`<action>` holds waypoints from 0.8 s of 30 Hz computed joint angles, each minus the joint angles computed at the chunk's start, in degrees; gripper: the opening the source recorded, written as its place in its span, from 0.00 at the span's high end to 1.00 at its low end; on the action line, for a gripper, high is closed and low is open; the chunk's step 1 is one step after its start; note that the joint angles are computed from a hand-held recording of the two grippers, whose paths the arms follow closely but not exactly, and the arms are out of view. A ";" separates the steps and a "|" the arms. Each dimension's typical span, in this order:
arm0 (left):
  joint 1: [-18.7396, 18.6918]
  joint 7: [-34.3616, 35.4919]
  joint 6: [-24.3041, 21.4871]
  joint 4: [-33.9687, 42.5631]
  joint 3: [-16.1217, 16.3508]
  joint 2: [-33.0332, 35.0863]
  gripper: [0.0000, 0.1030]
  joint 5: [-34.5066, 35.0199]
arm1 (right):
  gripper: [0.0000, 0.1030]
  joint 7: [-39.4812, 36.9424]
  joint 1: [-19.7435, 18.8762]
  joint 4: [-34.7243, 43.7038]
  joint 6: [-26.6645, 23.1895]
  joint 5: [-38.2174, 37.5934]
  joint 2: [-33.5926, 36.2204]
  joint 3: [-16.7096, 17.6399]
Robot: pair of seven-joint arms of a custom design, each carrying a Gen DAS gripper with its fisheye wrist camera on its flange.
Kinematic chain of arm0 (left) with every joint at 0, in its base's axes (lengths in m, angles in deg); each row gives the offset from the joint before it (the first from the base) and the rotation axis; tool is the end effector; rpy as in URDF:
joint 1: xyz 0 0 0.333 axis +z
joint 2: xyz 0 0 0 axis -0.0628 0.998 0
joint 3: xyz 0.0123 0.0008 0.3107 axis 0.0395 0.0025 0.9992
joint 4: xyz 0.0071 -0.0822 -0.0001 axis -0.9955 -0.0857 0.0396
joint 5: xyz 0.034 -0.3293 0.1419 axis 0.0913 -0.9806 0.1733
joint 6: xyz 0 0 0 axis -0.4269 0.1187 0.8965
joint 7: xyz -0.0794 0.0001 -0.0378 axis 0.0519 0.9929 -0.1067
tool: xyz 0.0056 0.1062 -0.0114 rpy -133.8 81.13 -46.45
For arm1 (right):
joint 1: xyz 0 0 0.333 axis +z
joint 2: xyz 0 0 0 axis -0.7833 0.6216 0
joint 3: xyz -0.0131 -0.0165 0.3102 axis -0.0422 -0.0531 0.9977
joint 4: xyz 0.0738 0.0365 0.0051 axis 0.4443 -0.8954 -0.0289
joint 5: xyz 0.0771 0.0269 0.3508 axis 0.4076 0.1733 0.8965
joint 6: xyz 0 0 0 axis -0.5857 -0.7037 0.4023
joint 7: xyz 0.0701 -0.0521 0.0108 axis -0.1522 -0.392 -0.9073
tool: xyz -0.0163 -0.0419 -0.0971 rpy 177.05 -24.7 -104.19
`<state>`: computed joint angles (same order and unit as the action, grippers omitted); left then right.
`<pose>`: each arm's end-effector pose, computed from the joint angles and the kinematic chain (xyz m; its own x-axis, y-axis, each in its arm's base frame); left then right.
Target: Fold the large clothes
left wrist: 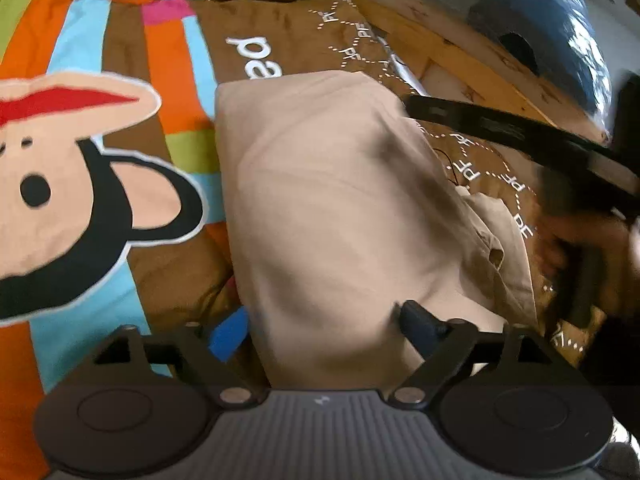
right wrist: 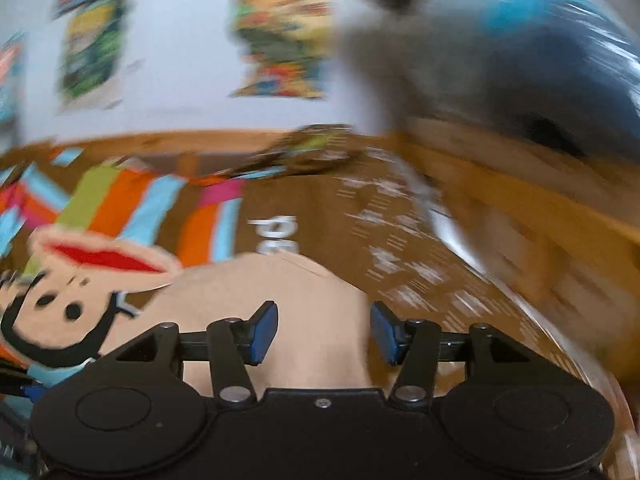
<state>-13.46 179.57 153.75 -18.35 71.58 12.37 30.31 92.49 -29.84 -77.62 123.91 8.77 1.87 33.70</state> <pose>0.5832 -0.2690 0.5121 -0.4589 -0.7873 0.4118 -0.8184 0.1942 -0.5408 0.4854 0.2908 0.5995 -0.0646 -0.9937 0.0916 -0.5023 -0.0469 -0.8634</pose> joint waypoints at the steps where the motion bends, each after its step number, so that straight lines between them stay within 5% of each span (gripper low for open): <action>1: 0.53 0.27 -0.57 0.27 -0.19 0.46 0.10 -1.36 | 0.49 -5.10 -0.53 2.51 2.77 3.75 2.60 -0.84; 3: 1.73 1.02 -2.15 0.95 -0.60 1.34 0.09 -4.49 | 0.51 -14.66 -1.19 8.01 6.67 13.19 8.66 -2.05; 8: 3.41 2.19 -5.81 3.20 -0.95 3.65 0.06 -8.52 | 0.51 -27.92 -1.04 17.76 2.64 27.50 19.34 -3.32; 16: 2.88 1.50 -6.26 3.88 -0.56 4.16 0.02 -7.45 | 0.51 -21.26 2.78 12.53 9.21 28.73 19.34 -9.57; 21: 2.56 3.56 -2.90 2.45 -0.91 2.00 0.07 -7.52 | 0.45 -9.18 6.26 6.57 7.16 17.90 11.91 -11.60; 24: 4.21 9.13 -0.27 1.31 -2.63 1.13 0.07 -16.63 | 0.42 -1.32 6.90 0.56 1.95 10.47 4.52 -9.72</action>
